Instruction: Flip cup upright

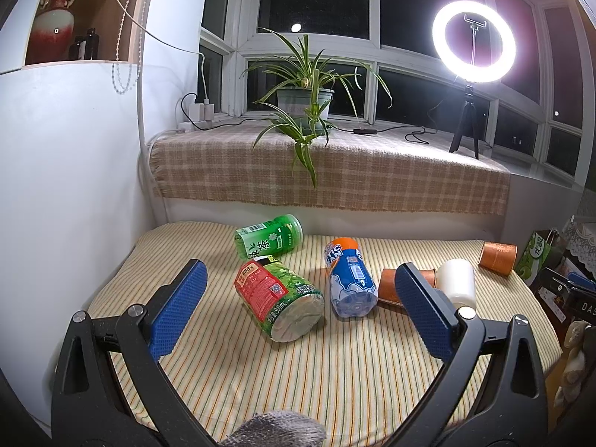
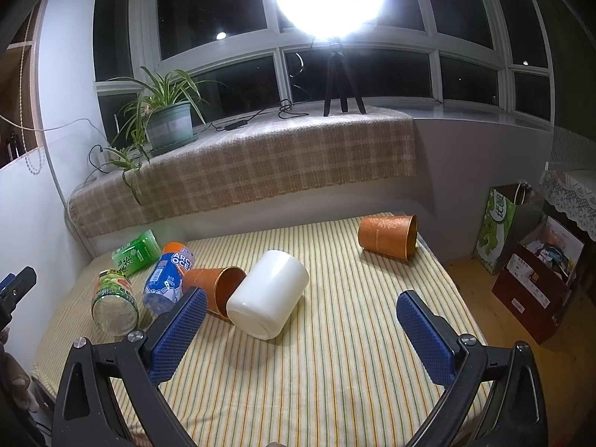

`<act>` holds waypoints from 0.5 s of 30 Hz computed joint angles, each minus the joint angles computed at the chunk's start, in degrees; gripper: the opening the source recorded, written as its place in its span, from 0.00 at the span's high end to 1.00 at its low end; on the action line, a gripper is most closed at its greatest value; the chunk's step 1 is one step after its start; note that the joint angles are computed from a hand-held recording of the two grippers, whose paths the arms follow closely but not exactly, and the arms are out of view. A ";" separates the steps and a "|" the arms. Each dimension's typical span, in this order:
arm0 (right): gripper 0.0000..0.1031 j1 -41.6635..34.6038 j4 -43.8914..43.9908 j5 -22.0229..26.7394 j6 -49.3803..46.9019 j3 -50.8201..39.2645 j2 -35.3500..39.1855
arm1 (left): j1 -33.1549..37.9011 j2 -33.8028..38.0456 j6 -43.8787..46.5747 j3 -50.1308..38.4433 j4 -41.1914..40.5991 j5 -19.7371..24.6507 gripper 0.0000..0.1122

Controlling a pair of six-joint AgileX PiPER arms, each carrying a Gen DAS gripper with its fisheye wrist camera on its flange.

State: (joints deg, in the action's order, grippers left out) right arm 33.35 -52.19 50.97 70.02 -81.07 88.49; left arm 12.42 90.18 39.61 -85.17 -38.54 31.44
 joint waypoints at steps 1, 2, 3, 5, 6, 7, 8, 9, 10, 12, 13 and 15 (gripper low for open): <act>0.00 0.05 -0.07 0.05 0.06 0.03 -0.01 | 0.00 0.00 0.00 0.00 0.00 0.00 0.09; 0.00 0.11 -0.15 0.07 0.15 0.16 -0.04 | -0.17 -0.11 -0.26 0.11 0.17 -0.12 0.09; 0.00 0.01 0.03 0.01 -0.06 0.06 0.00 | -0.08 -0.02 -0.18 0.02 0.17 -0.09 0.09; 0.00 0.06 0.17 0.11 -0.15 0.09 0.06 | -0.22 -0.08 -0.47 0.03 0.44 -0.09 0.09; 0.00 -0.08 0.50 0.14 -0.47 -0.31 0.31 | -0.07 0.01 -0.31 -0.07 0.32 -0.01 0.09; 0.00 -0.15 0.75 0.13 -0.65 -0.39 0.34 | -0.16 -0.04 -0.52 -0.03 0.50 -0.05 0.09; 0.00 -0.23 0.96 0.18 -0.89 -0.64 0.45 | -0.20 -0.09 -0.67 0.01 0.61 -0.09 0.09; 0.00 -0.25 1.17 0.18 -0.97 -0.69 0.54 | -0.29 -0.15 -0.65 0.17 0.58 -0.24 0.09; 0.00 -0.37 1.36 0.11 -1.18 -0.78 0.61 | -0.53 -0.32 -1.02 0.40 0.90 -0.44 0.09; 0.00 -0.55 1.77 0.08 -1.47 -1.03 0.86 | -0.75 -0.60 -0.89 1.12 0.82 -0.97 0.09; 0.00 -0.59 1.91 0.08 -1.56 -1.09 0.92 | -0.97 -0.81 -1.13 1.49 1.06 -1.26 0.09; 0.00 -0.67 2.29 0.13 -1.80 -1.45 1.23 | -0.69 -0.54 0.09 1.92 0.06 -1.48 0.09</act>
